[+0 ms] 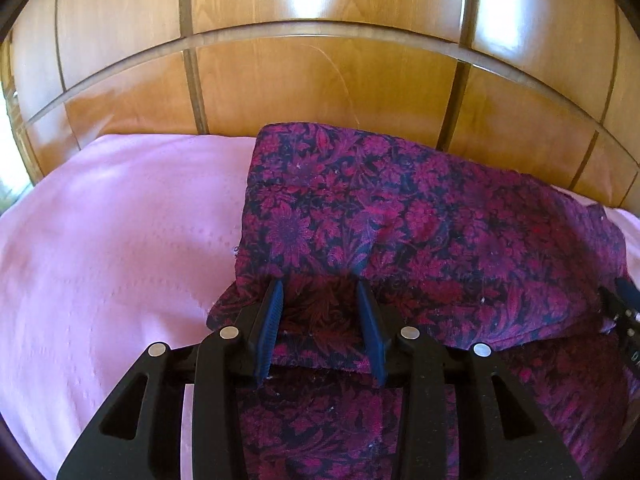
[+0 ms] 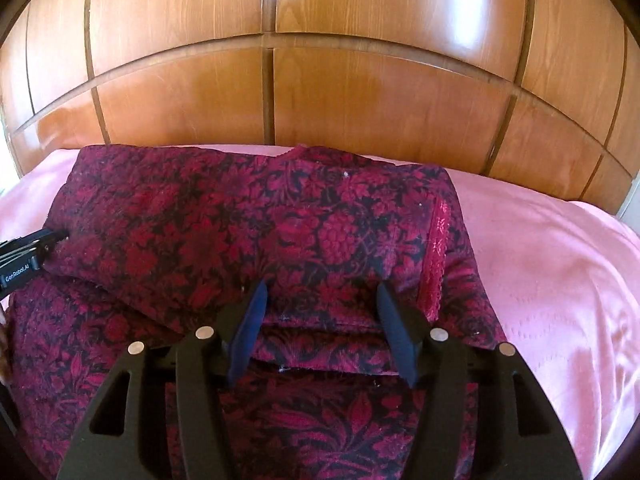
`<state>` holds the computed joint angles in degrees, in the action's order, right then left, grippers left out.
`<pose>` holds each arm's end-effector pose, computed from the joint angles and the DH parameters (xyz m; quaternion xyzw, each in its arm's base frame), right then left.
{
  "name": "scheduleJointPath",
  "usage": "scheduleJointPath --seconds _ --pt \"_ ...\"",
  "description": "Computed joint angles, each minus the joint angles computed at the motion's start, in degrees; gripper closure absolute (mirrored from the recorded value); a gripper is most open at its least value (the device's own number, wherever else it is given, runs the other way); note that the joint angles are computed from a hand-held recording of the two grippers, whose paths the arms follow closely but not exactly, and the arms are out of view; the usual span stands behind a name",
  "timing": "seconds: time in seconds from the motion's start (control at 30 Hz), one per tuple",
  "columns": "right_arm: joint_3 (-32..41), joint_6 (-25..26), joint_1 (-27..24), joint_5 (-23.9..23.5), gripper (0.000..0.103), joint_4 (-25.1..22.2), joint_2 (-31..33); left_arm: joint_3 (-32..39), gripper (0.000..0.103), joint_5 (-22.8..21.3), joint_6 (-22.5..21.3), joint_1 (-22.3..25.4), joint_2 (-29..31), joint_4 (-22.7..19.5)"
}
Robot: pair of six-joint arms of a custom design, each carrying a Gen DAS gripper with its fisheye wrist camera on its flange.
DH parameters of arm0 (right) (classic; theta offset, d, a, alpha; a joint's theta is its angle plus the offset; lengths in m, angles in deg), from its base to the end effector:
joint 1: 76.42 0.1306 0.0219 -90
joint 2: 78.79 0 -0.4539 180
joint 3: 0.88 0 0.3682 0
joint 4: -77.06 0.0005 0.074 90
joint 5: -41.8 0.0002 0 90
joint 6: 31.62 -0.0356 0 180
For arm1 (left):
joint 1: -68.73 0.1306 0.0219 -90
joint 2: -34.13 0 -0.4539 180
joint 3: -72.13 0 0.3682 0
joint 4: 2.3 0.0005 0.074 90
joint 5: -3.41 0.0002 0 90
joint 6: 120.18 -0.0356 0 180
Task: Fold small clothes
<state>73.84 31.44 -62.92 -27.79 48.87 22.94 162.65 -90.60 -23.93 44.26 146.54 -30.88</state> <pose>0.4924 0.1049 0.3195 0.1625 0.9265 -0.0569 0.3346 0.5525 -0.2493 0.3284 0.1372 0.9305 -0.0578 0.3346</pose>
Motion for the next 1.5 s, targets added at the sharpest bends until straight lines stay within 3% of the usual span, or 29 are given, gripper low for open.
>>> scheduleJointPath --seconds 0.07,0.17,0.4,0.47,0.57,0.77,1.03,1.13,1.3,1.4,1.43,1.5 --pt "-0.18 -0.06 0.1 0.2 0.046 0.37 -0.05 -0.51 0.064 -1.42 0.53 -0.38 -1.01 0.35" --pt "-0.5 -0.01 -0.1 0.12 0.046 0.88 -0.21 -2.88 0.052 -2.91 1.84 -0.84 -3.68 1.84" --pt "-0.96 -0.55 -0.25 -0.63 0.044 1.49 -0.89 -5.23 0.052 -2.64 0.32 -1.38 -7.93 5.82" --pt "-0.02 -0.47 -0.09 0.05 0.031 -0.32 -1.34 -5.28 0.052 -2.07 -0.71 -1.4 -8.54 6.7" --pt "0.95 -1.86 -1.29 -2.78 0.029 -0.92 -2.14 -4.3 0.052 -1.8 -1.71 -1.53 -7.94 6.9" --pt "4.83 -2.6 -3.77 -5.75 0.028 -1.38 -0.73 -1.18 0.052 -1.14 -2.45 -1.31 -5.04 5.61" --pt "9.97 -1.66 -6.26 -6.47 0.027 -6.4 5.32 2.28 0.052 -1.62 -2.49 -1.05 0.3 1.57" --pt "9.18 -0.58 -6.19 -6.05 0.025 -4.68 6.26 2.11 0.052 -1.23 -2.38 -0.87 1.27 0.85" --pt "9.7 -0.34 -5.89 -4.73 0.025 -5.2 6.07 1.95 0.052 -1.03 0.09 -0.76 -0.19 -0.41" --pt "10.05 -0.68 -5.47 -4.51 0.016 -6.57 5.14 -0.77 0.044 -0.75 1.36 -0.87 -3.27 0.85" --pt "9.82 -1.06 -5.33 -4.52 0.009 -6.75 4.64 -1.84 0.044 -0.48 1.84 -0.86 -4.41 1.48" --pt "8.12 -1.95 -4.69 -3.7 0.008 -6.64 2.51 -4.03 0.044 -0.11 2.12 -0.92 -6.74 2.31"
